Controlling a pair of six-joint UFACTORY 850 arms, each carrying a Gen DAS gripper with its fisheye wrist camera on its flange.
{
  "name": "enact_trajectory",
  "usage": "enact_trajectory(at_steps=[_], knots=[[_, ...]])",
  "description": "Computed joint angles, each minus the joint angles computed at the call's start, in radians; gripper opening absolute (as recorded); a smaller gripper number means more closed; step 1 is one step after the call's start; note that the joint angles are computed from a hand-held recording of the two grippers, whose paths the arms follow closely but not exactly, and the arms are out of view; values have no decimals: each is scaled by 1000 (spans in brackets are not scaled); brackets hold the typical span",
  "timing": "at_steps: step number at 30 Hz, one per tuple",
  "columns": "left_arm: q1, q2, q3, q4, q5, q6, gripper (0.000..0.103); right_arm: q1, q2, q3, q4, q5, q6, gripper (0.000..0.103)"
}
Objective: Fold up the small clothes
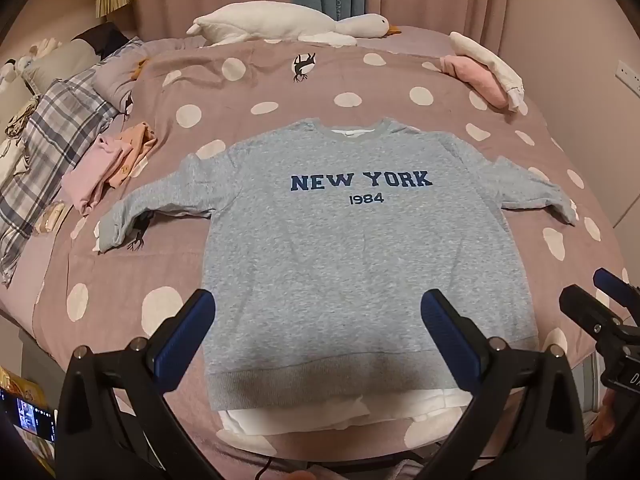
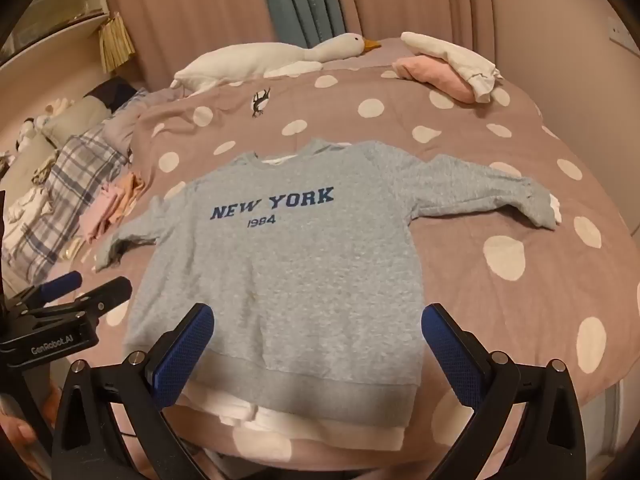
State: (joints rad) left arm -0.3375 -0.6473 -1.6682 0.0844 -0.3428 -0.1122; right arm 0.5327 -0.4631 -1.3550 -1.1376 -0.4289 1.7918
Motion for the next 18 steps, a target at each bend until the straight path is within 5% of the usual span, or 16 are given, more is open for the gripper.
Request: enact_trajectory(at_steps=[18], knots=[[-5,-3,-6,-22,-1,24,103,1,2,-2,0,0,2,103]])
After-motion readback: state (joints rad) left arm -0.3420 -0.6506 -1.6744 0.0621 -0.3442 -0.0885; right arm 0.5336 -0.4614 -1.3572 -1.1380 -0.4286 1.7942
